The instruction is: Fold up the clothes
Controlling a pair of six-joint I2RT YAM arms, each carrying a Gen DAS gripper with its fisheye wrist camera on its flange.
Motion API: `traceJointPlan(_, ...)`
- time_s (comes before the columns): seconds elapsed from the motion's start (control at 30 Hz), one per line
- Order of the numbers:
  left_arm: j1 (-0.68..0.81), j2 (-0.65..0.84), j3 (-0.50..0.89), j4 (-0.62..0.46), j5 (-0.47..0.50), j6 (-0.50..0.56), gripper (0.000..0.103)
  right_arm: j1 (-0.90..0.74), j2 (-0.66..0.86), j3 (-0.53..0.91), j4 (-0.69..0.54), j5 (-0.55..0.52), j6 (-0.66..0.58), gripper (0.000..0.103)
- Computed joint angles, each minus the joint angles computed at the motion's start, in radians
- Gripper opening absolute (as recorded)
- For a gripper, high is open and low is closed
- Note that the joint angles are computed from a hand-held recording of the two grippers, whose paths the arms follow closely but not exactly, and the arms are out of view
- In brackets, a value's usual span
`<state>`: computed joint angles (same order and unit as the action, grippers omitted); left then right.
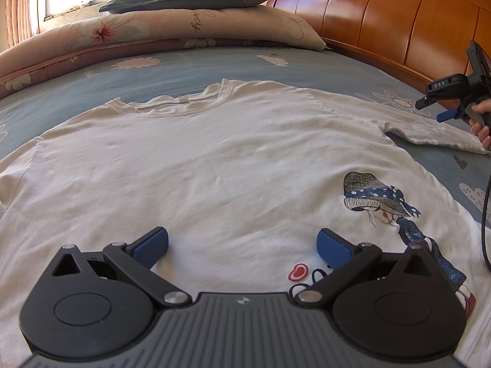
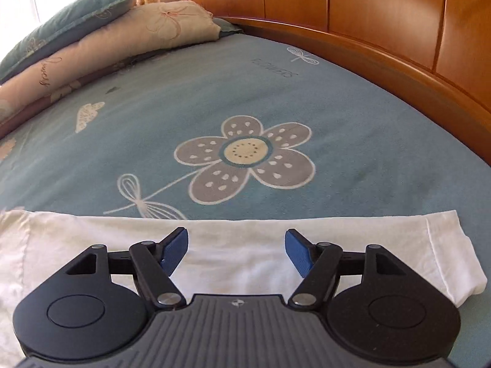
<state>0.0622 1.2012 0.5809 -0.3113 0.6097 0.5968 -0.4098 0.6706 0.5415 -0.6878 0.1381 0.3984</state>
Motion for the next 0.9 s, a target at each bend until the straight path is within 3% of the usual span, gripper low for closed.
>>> traceJointPlan(0.1, -0.002, 0.000, 0.002, -0.003, -0.002, -0.002, 0.102, 0.224, 0.128, 0.053, -0.012, 0.108, 0.118, 0.075)
traceJointPlan(0.17, -0.001, 0.002, 0.004, -0.005, 0.000, 0.001, 0.102, 0.305, 0.257, 0.061, 0.043, 0.184, 0.168, 0.075)
traceJointPlan(0.27, 0.004, 0.006, 0.007, -0.008, 0.006, 0.008, 0.102, 0.315, 0.383, 0.049, 0.162, 0.270, 0.153, 0.090)
traceJointPlan(0.3, 0.006, 0.006, 0.007, -0.009, 0.009, 0.011, 0.102, 0.298, 0.406, 0.061, 0.174, 0.270, 0.157, 0.094)
traceJointPlan(0.4, 0.012, 0.010, 0.010, -0.013, 0.014, 0.017, 0.102, 0.266, 0.426, 0.112, 0.158, 0.228, 0.199, 0.093)
traceJointPlan(0.5, 0.012, 0.013, 0.013, -0.016, 0.014, 0.017, 0.102, 0.367, 0.399, 0.143, 0.131, 0.222, 0.222, 0.093)
traceJointPlan(0.63, 0.011, 0.012, 0.014, -0.019, 0.013, 0.017, 0.102, 0.473, 0.529, 0.204, 0.132, 0.230, 0.238, 0.093)
traceJointPlan(0.73, 0.012, 0.014, 0.015, -0.020, 0.016, 0.021, 0.102, 0.483, 0.623, 0.225, 0.178, 0.264, 0.222, 0.103)
traceJointPlan(0.8, 0.015, 0.015, 0.016, -0.023, 0.019, 0.026, 0.102, 0.462, 0.648, 0.239, 0.196, 0.280, 0.209, 0.102)
traceJointPlan(0.9, 0.019, 0.019, 0.020, -0.028, 0.025, 0.031, 0.102, 0.488, 0.538, 0.212, 0.161, 0.239, 0.186, 0.098)
